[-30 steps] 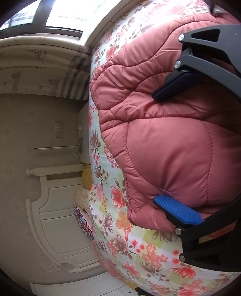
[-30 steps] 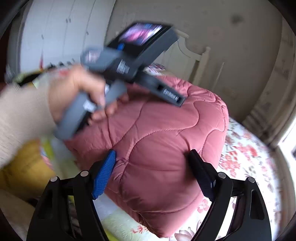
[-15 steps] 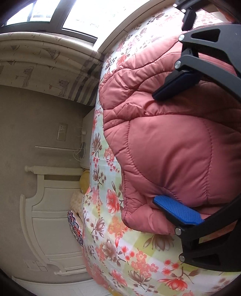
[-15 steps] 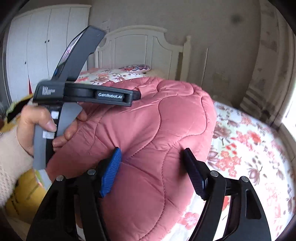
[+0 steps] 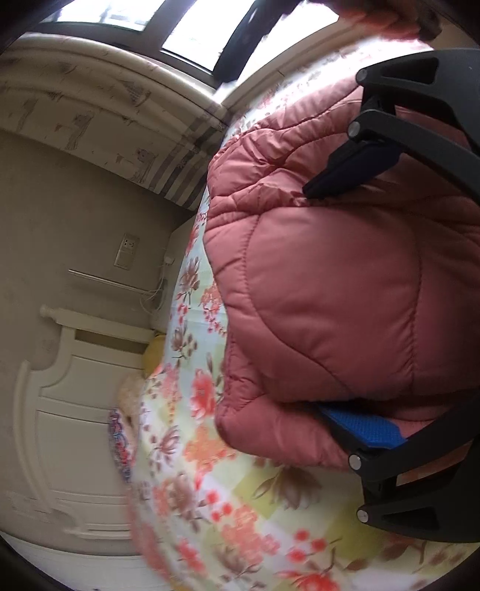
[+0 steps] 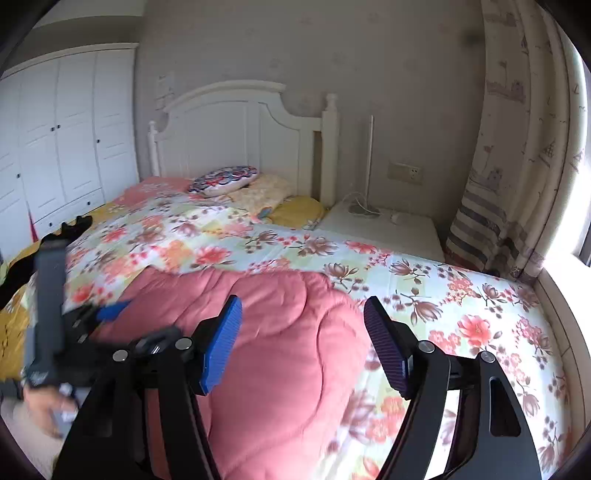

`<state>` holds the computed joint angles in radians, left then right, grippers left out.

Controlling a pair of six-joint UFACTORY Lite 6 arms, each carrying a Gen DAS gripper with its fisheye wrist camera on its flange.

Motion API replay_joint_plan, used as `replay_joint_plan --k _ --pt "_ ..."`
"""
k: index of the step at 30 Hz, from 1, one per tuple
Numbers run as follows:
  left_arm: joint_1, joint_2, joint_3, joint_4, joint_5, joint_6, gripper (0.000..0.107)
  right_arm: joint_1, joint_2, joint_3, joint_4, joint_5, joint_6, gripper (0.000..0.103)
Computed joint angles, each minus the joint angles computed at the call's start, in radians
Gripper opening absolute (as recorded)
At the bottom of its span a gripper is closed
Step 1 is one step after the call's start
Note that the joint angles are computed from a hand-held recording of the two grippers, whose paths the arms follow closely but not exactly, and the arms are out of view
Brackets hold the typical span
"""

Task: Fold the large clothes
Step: 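Press the folded coat bundle with the left gripper while the right gripper withdraws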

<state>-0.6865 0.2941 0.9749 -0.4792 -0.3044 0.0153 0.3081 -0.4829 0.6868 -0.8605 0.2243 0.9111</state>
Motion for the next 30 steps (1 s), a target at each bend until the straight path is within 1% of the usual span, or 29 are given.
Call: replay_joint_plan --k 1,2,4,5,6,10,12,13,14,15,16,17,20,23,24,27,28,30 --pt "0.005 -0.003 -0.007 0.034 -0.003 -0.037 0.101 -0.006 0.059 0.043 -0.010 -0.002 0.012 0.071" --pt "0.002 -0.004 -0.011 0.028 -0.010 -0.032 0.101 -0.008 0.114 0.083 -0.038 0.002 0.040 0.071" --pt "-0.016 0.000 -0.002 -0.081 -0.013 0.074 0.101 0.001 0.218 0.157 -0.127 0.028 0.132 0.071" --pt "-0.023 0.002 0.002 -0.122 -0.015 0.115 0.101 0.000 0.261 0.192 -0.129 0.040 0.144 0.071" --pt "-0.025 0.003 0.002 -0.134 -0.018 0.129 0.101 -0.011 0.297 0.219 -0.094 0.036 0.124 0.071" --pt "-0.026 0.003 0.001 -0.141 -0.020 0.135 0.101 -0.081 0.411 0.295 0.148 -0.012 -0.059 0.071" --pt "-0.033 0.006 0.007 -0.190 -0.022 0.183 0.101 -0.090 0.467 0.322 0.189 -0.010 -0.097 0.071" --pt "-0.037 0.006 0.011 -0.228 -0.022 0.220 0.101 -0.087 0.522 0.359 0.220 0.014 -0.148 0.071" --pt "-0.042 0.009 0.016 -0.270 -0.024 0.262 0.101 -0.080 0.596 0.409 0.280 0.051 -0.241 0.071" --pt "-0.044 0.013 0.021 -0.289 -0.022 0.282 0.101 -0.069 0.657 0.447 0.304 0.089 -0.292 0.073" --pt "-0.043 0.015 0.023 -0.301 -0.019 0.293 0.101 -0.062 0.738 0.490 0.358 0.130 -0.382 0.073" --pt "-0.039 0.013 0.021 -0.277 -0.017 0.268 0.101 -0.068 0.777 0.518 0.415 0.148 -0.436 0.074" --pt "-0.033 0.011 0.018 -0.248 -0.014 0.239 0.101 -0.075 0.764 0.519 0.425 0.161 -0.434 0.075" --pt "-0.028 0.008 0.011 -0.220 -0.016 0.212 0.101 -0.047 0.704 0.476 0.287 0.162 -0.312 0.075" --pt "-0.029 0.007 0.011 -0.219 -0.016 0.211 0.101 -0.047 0.687 0.472 0.295 0.159 -0.318 0.075" --pt "-0.031 0.004 0.007 -0.220 -0.021 0.208 0.101 -0.074 0.624 0.469 0.474 0.116 -0.464 0.075" --pt "-0.034 0.004 0.006 -0.224 -0.024 0.210 0.101 -0.072 0.613 0.472 0.481 0.108 -0.460 0.075" --pt "-0.032 0.004 0.003 -0.219 -0.026 0.205 0.101 -0.071 0.582 0.467 0.437 0.078 -0.403 0.075"
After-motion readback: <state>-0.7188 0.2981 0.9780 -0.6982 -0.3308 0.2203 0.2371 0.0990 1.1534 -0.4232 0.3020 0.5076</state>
